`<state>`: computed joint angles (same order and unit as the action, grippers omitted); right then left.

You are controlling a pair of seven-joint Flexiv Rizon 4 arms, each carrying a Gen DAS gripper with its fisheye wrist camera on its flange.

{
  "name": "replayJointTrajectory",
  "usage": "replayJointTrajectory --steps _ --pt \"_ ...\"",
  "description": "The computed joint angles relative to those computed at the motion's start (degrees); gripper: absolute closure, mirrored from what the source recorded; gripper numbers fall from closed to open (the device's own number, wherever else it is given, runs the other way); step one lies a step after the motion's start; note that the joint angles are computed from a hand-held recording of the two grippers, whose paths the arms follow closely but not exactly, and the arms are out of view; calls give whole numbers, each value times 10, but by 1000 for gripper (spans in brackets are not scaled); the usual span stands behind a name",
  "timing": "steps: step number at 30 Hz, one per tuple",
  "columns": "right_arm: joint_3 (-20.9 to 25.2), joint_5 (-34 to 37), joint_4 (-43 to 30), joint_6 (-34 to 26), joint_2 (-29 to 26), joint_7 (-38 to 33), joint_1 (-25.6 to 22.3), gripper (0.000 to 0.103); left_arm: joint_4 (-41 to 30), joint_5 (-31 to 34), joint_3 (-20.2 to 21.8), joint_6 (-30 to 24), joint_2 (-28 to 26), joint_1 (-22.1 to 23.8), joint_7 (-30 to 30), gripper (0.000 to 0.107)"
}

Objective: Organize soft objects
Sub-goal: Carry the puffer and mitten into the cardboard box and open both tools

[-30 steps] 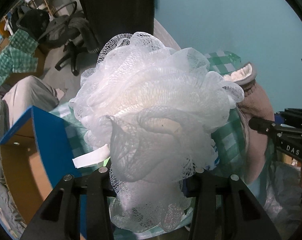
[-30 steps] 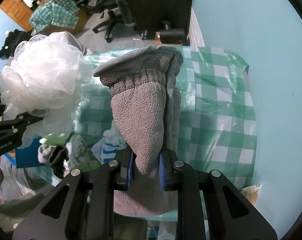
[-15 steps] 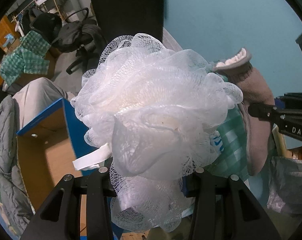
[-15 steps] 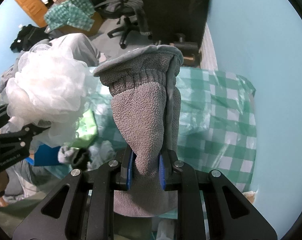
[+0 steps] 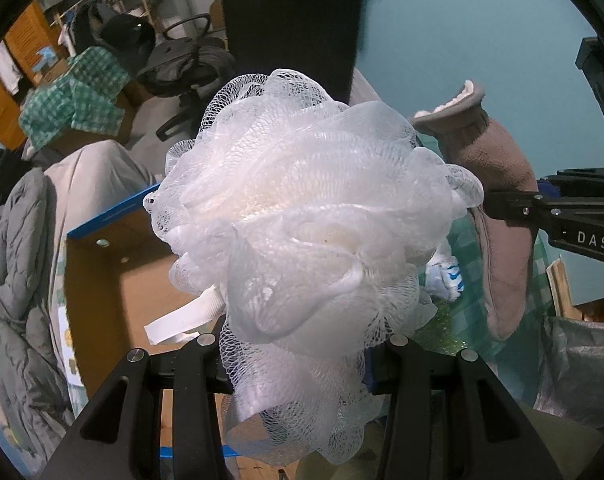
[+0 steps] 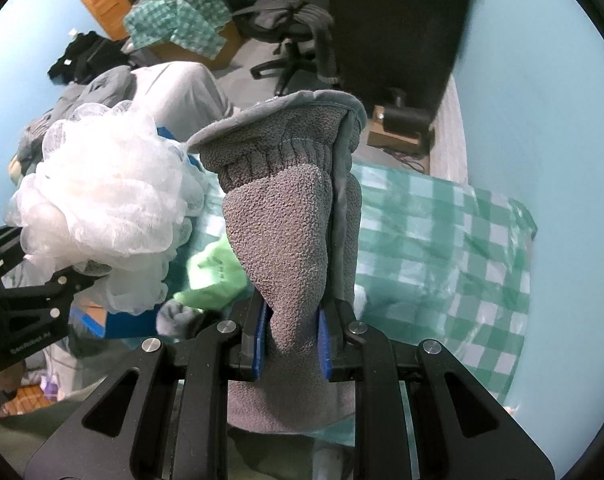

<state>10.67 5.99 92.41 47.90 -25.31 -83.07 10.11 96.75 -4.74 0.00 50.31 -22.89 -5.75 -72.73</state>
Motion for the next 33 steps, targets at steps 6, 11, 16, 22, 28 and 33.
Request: replayJointTrajectory --steps 6,11,16,22,28,33 --pt "9 1 -30 -11 -15 -13 11 84 20 -6 9 5 15 13 -7 63" --pt "15 3 -57 -20 -29 -25 22 84 30 -11 17 1 24 28 -21 63" --pt "22 5 -89 -29 -49 -38 36 84 40 -11 25 2 31 42 -35 63" --pt "26 1 -137 -50 -77 -47 56 84 46 -2 35 4 36 59 -50 63" --pt "32 -1 -190 -70 -110 -61 77 84 56 5 45 7 38 74 -62 63" --pt "36 0 -244 -92 -145 -75 95 84 59 12 51 6 37 86 -70 63"
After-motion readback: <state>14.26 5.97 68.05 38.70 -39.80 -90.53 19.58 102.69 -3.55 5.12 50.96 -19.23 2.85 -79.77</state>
